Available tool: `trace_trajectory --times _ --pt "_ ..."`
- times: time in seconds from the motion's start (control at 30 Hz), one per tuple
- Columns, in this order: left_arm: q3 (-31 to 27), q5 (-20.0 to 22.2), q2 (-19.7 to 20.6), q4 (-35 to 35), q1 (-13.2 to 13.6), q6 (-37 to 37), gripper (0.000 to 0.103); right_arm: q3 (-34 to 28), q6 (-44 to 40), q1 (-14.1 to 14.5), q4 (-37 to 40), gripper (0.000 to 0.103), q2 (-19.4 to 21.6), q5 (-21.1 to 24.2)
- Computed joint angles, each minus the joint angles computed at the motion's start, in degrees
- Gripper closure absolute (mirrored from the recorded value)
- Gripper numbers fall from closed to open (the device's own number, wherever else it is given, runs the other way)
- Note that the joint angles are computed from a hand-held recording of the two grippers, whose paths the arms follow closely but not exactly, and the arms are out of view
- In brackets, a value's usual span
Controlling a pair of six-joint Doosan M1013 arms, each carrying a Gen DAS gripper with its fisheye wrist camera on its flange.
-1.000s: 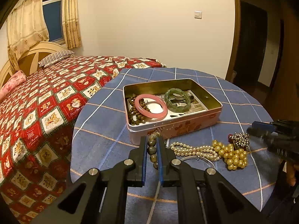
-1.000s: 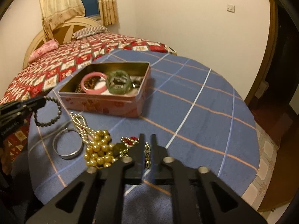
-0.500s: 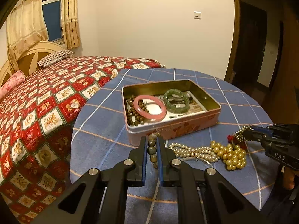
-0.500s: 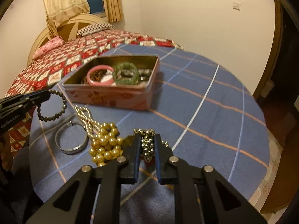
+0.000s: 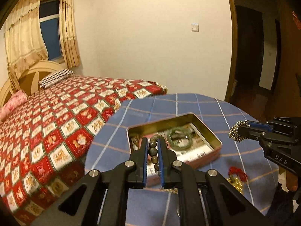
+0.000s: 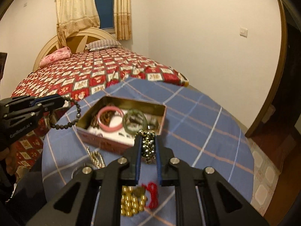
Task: Organize jewelry
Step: 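Lift the gold chain and grey bead bracelet and carry both over the tin, then lower both items into the tin and open both tools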
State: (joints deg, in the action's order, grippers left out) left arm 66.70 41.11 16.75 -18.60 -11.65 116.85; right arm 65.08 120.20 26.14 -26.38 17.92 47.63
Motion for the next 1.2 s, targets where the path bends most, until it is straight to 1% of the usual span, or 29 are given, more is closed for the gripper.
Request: trace_trajectory --times 0.1,0.27,0.53,0.7,1.2 --pt "-2.2 -0.06 1.49 1.7 -0.21 -0.99 0.094 -2.89 -1.71 -0.43 1.34 0.088 1.93 0.04" --pt "-6.8 1.41 4.78 4.74 -0.41 -3.68 0.094 -6.4 -4.32 -1.04 3.3 0.088 4.28 0.07" --pt "-12.13 3.76 8.84 9.03 -0.96 -6.02 0.094 -11.48 -7.15 -1.52 4.21 0.088 8.26 1.88" --pt "-13.77 4.69 10.19 10.42 -1.48 -6.3 0.094 -13.5 -7.51 -1.97 4.37 0.088 10.01 3.42" --pt "-14.68 6.59 11.94 12.47 -2.24 -6.54 0.094 -15.81 -9.24 -2.71 5.45 0.087 12.1 6.66"
